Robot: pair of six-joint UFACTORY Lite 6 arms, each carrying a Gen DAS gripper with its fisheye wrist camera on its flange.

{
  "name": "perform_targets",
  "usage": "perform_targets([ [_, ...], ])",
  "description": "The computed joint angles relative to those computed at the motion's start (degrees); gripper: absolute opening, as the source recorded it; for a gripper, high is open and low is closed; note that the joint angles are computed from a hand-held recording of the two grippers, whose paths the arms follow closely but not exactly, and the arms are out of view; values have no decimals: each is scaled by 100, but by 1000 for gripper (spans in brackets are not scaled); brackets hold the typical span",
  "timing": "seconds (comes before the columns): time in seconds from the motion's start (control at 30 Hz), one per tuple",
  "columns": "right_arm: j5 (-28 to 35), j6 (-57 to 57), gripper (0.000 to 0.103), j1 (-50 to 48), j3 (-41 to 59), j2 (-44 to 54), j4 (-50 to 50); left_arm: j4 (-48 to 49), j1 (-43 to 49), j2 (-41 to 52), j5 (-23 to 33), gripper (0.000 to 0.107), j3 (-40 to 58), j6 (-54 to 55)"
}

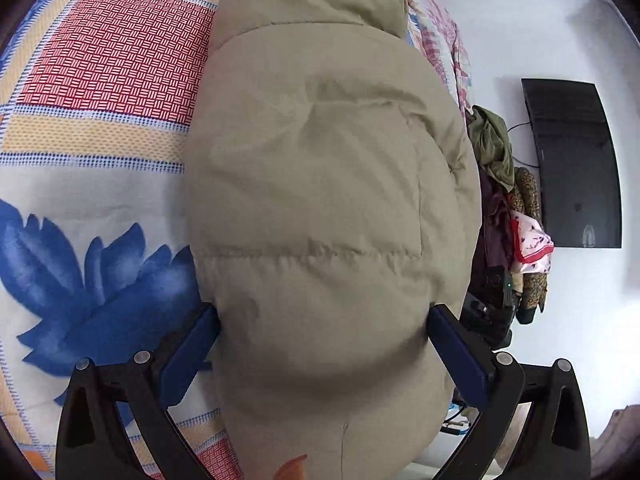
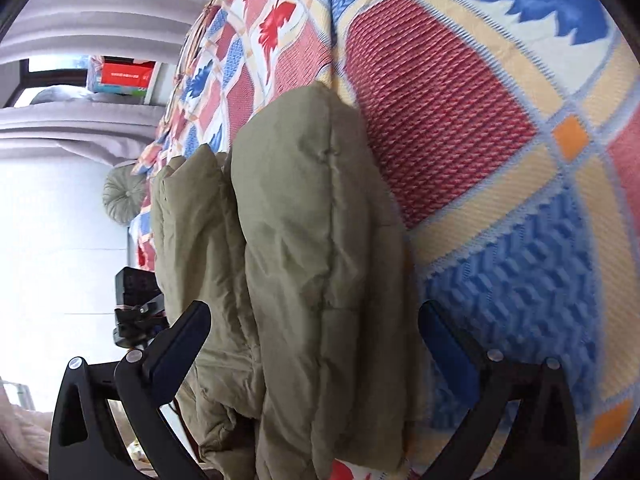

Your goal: Fold large clothes

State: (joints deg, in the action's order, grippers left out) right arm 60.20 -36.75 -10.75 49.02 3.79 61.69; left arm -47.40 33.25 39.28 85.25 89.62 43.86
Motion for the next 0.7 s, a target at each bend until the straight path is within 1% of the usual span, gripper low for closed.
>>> perform_targets([
  [0.07,21,-197,103,246,185,236,285,-50,-12,46,10,103,54,36],
  [0.13,34,-312,103,530,472,435,377,60,-81,6,-128,103,61,165],
  [0.2,6,-281,103,841,878,739,221,210,-219,-166,-412,103,-119,416],
  [0.3,-130,59,103,1163,1325,1161,-167,197,-395,-101,-619,103,-140,366],
  [0.37,-247,258,103,1312,1616,1542,-239,156,-450,41,-585,103,-79,260],
  [0.43,-260,313,103,1346,1772,1819,-108,110,-490,135,-534,103,-100,204],
  [0.5,-313,323,103,1359,1733,1860,-33,77,-587,193,-456,103,-158,74],
  [0.63,-541,748,103,1551,1845,1890,-115,-68,-726,-97,-652,103,-475,29],
  [0.67,-572,883,102,1592,1861,1875,-129,-100,-731,-237,-704,98,-614,74],
  [0.7,-535,1026,95,1632,1924,1899,-115,-123,-733,-334,-709,93,-643,75],
])
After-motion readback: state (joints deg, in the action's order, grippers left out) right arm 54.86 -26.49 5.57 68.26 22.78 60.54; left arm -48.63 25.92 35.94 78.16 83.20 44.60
